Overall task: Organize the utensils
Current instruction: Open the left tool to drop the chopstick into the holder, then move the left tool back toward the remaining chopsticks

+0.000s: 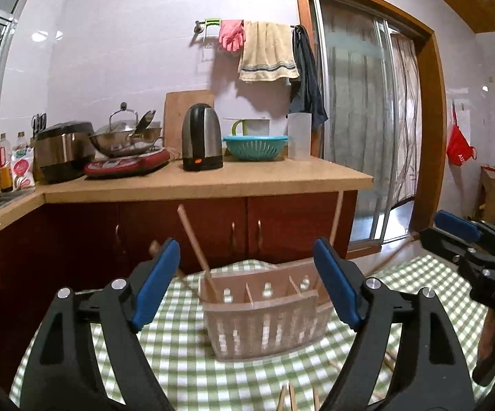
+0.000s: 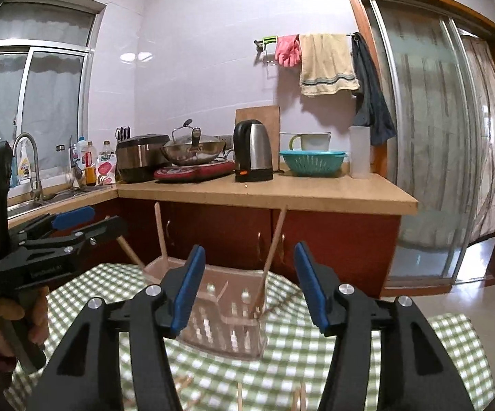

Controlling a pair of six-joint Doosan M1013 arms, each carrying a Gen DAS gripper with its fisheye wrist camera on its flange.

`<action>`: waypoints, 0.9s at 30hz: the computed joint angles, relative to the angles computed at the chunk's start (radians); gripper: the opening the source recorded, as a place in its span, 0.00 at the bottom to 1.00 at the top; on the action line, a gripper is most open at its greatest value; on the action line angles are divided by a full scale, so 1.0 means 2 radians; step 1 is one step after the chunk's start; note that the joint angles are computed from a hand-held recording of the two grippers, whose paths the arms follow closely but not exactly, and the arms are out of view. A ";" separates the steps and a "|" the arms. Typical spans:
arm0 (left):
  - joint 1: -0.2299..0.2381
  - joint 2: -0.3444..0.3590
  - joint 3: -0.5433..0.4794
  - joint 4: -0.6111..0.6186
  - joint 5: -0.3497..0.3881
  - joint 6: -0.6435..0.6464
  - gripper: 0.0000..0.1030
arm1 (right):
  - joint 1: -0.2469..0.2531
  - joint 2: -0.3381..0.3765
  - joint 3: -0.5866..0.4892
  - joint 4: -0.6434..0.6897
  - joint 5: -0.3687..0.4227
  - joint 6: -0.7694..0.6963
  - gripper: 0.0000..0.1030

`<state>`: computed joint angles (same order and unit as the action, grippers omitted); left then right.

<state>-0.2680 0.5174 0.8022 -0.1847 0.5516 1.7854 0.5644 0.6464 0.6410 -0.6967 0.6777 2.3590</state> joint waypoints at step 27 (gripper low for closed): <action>0.010 -0.120 0.252 0.132 0.000 -0.151 0.76 | 0.032 -0.096 0.261 0.062 -0.017 0.030 0.32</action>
